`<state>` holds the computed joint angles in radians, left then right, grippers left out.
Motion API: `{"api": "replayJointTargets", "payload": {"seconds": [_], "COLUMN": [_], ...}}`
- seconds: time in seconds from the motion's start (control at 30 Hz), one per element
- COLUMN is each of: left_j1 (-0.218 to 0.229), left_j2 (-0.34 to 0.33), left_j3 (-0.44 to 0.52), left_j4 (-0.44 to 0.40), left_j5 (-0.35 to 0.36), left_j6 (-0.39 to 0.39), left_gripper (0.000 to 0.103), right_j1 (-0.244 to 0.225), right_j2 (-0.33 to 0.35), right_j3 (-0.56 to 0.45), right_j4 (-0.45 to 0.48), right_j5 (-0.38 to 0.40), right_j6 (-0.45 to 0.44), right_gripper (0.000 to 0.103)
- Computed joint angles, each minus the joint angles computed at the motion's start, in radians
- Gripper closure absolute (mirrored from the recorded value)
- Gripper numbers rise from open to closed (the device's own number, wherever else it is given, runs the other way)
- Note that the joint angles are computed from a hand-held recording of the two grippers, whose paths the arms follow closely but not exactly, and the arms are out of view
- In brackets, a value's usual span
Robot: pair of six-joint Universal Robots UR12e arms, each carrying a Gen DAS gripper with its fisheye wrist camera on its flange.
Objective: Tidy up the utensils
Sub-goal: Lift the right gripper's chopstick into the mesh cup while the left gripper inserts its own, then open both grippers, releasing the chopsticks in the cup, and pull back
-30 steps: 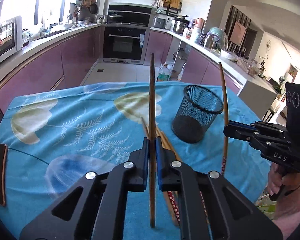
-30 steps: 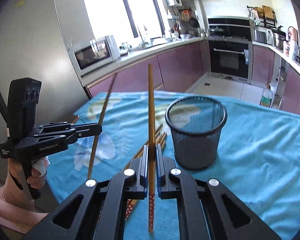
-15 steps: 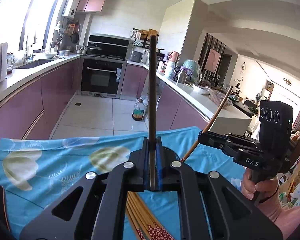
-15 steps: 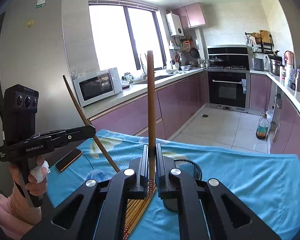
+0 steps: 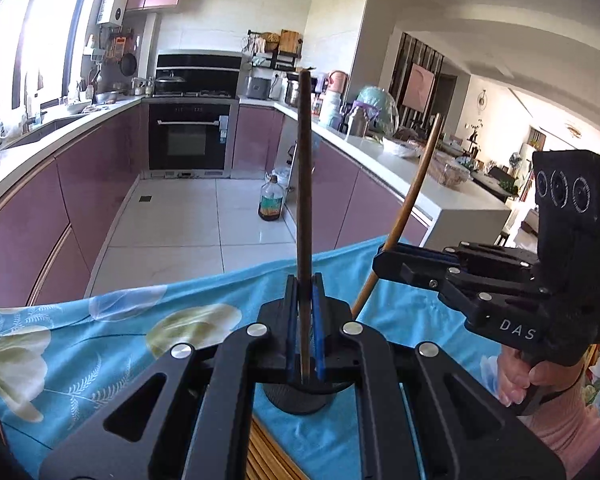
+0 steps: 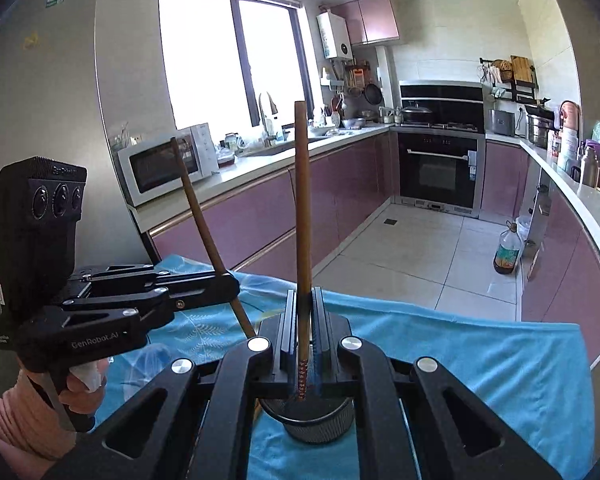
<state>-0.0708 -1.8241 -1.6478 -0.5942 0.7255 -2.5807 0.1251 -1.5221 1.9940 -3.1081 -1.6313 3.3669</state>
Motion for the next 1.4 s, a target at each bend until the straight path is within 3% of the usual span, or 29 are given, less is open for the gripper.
{"api": "replayJointTargets", "payload": {"seconds": [0.2, 0.5, 0.73, 0.83, 1.0, 1.23, 1.4], "left_j1": [-0.031, -0.048, -0.044, -0.037, -0.012, 0.033, 0.062], "left_j2": [-0.032, -0.075, -0.083, -0.077, -0.059, -0.032, -0.017], "left_j3": [0.014, 0.036, 0.036, 0.018, -0.031, -0.095, -0.138], "left_j4": [-0.077, -0.051, -0.049, -0.006, 0.100, 0.188, 0.149], "left_j5": [0.080, 0.126, 0.124, 0.131, 0.134, 0.177, 0.220], "left_j6": [0.048, 0.036, 0.020, -0.004, -0.046, -0.054, 0.004], "left_gripper": [0.096, 0.095, 0.093, 0.091, 0.067, 0.061, 0.058], "right_j1": [-0.015, -0.019, -0.021, -0.021, -0.009, 0.045, 0.085], "right_j2": [0.019, 0.052, 0.062, 0.058, 0.051, 0.024, 0.010], "right_j3": [-0.028, -0.069, -0.075, -0.066, -0.050, -0.010, 0.022], "right_j4": [0.136, 0.231, 0.224, 0.201, 0.153, 0.054, 0.015], "right_j5": [0.040, 0.054, 0.043, 0.037, 0.012, -0.050, -0.030], "right_j6": [0.007, 0.041, 0.064, 0.070, 0.081, 0.038, -0.012], "right_gripper": [0.097, 0.097, 0.094, 0.084, 0.070, 0.064, 0.057]}}
